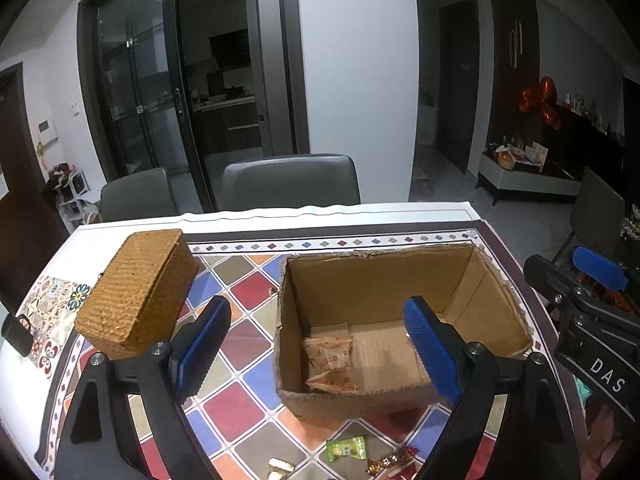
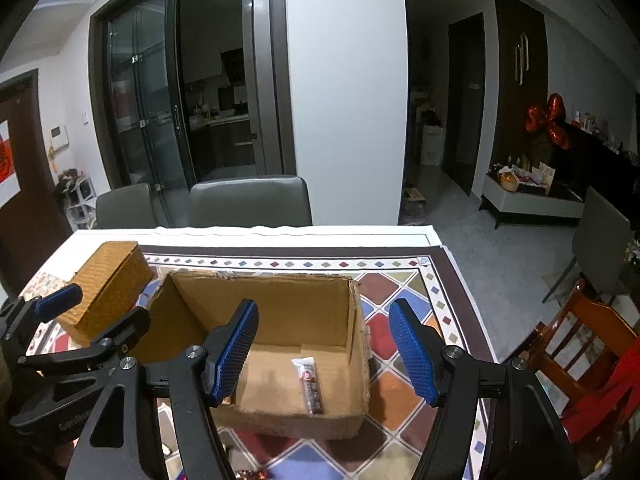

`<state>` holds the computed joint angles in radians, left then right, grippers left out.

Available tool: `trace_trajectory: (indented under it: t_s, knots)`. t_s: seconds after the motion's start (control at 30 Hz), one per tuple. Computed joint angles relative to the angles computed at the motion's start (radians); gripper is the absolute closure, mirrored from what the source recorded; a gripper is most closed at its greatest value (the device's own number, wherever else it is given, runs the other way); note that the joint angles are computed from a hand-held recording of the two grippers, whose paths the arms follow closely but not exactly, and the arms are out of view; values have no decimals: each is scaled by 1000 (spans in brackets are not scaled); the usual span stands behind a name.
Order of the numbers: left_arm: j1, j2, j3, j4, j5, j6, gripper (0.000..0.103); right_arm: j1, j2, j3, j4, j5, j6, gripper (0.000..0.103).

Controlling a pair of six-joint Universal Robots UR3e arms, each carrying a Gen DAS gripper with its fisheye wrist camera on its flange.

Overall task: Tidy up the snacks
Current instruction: 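Withdraw both open tools from the box back toward the remaining snacks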

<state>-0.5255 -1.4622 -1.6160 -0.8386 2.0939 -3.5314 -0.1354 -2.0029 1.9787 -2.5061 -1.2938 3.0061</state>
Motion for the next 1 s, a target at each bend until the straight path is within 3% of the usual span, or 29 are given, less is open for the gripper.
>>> trace_trajectory:
  t_s: [1.0]
  knots:
    - [-165, 218, -107, -133, 144, -138, 14, -75, -358, 53, 251, 88, -36, 34]
